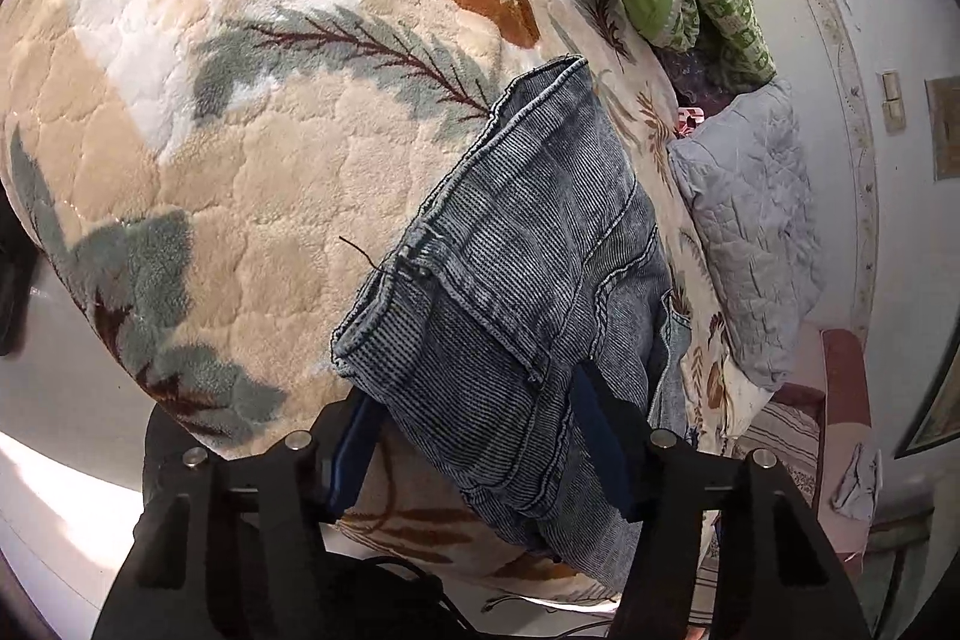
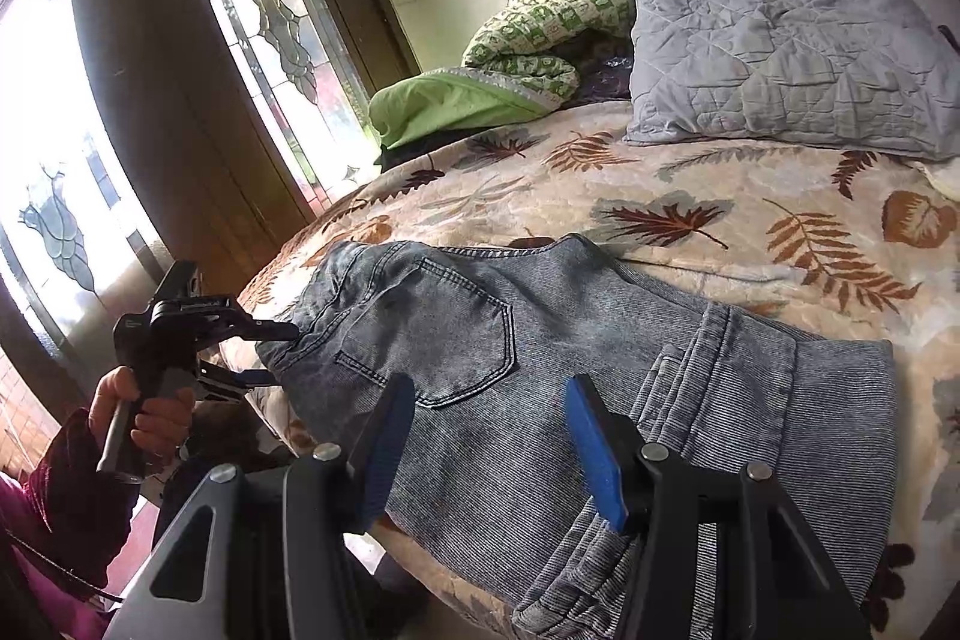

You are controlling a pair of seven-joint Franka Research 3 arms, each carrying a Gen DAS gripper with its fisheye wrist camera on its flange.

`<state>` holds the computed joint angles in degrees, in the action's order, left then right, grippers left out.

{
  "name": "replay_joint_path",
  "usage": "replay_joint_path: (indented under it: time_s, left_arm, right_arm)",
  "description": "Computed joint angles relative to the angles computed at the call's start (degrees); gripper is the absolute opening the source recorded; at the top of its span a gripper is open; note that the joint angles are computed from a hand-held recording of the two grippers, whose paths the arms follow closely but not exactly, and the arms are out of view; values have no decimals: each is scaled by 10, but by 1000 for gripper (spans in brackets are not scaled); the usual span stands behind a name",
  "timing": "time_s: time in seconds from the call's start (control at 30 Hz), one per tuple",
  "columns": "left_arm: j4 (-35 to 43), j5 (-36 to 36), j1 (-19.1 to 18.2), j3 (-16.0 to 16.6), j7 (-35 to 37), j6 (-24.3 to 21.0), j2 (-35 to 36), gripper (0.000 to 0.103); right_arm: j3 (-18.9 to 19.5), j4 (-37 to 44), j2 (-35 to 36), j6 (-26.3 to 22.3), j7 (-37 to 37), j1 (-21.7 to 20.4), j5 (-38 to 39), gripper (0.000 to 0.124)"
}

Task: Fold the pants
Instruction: 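Lift the held leg end and fold it over the jeans with the left gripper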

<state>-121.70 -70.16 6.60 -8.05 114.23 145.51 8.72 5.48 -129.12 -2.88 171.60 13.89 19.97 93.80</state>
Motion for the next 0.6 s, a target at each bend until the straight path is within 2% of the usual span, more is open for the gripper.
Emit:
replay_joint_path:
  time_s: [0.13, 0.27, 0.33, 0.47, 0.53, 0.6]
  left_arm:
    - [2, -34, -2, -4, 17, 21, 5, 63]
    - [10, -101, 5, -6, 47, 13, 11, 62]
    - [5, -139, 4, -6, 80, 11, 2, 48]
    - [4, -151, -17, -6, 146, 36, -20, 36]
    - [16, -111, -35, -7, 154, 68, -15, 33]
    - [32, -12, -48, -6, 84, 89, 7, 33]
  right_arm:
    - [1, 0, 3, 4, 16, 0, -13, 56]
    - [0, 0, 6, 6, 32, 0, -21, 56]
    - [-2, 1, 6, 1, 30, -2, -15, 56]
    - [-2, 3, 9, 3, 35, -4, -14, 56]
    - [-2, 5, 15, 4, 53, -5, -29, 56]
    - [-1, 8, 23, 7, 82, -6, -55, 56]
